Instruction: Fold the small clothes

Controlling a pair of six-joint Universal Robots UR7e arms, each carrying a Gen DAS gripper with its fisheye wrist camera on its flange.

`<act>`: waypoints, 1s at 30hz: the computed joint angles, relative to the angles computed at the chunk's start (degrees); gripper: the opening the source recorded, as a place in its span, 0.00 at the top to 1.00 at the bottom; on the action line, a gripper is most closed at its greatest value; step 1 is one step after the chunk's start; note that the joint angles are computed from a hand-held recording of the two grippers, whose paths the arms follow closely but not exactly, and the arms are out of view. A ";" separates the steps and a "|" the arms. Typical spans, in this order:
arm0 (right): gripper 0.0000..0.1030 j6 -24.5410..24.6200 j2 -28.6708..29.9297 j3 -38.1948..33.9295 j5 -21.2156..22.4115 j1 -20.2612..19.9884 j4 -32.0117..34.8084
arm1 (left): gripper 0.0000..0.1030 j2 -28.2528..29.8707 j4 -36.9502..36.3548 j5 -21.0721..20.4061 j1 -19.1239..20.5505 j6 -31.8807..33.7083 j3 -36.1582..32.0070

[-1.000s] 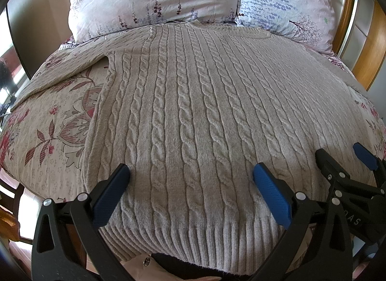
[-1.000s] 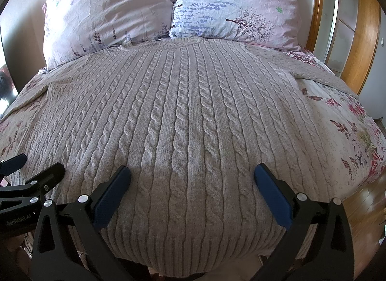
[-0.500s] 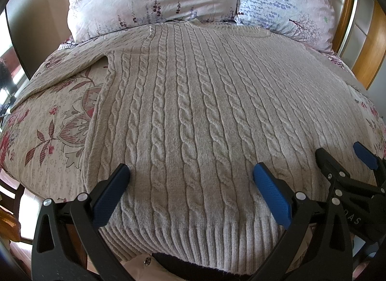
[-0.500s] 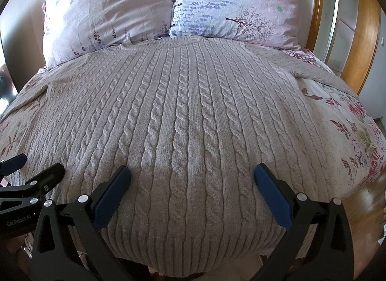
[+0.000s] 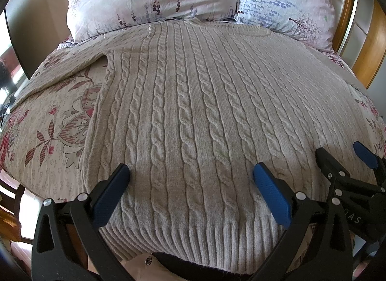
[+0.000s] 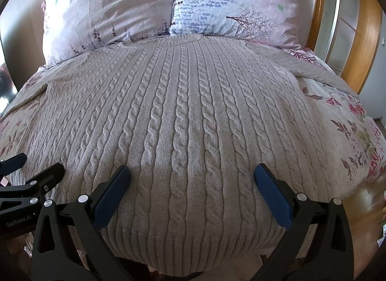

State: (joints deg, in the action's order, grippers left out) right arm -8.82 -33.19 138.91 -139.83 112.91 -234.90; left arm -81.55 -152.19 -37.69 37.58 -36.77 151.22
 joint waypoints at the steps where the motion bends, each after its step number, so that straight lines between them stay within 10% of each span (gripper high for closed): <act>1: 0.01 0.04 -0.02 0.05 0.00 0.01 0.05 | 0.02 -0.18 0.30 -0.04 -0.13 -0.29 0.10; 18: 0.01 -3.54 0.10 0.76 2.04 -0.74 -1.60 | 0.02 -0.98 2.01 0.16 -0.13 -0.86 -0.18; 24: 0.01 -13.68 -0.57 3.78 11.19 -4.42 -8.05 | 0.02 -0.30 0.01 0.45 0.02 1.46 -0.26; 30: 0.01 -8.02 -15.08 6.55 19.78 -11.05 1.98 | 0.02 1.97 -5.62 0.44 2.76 8.50 -2.82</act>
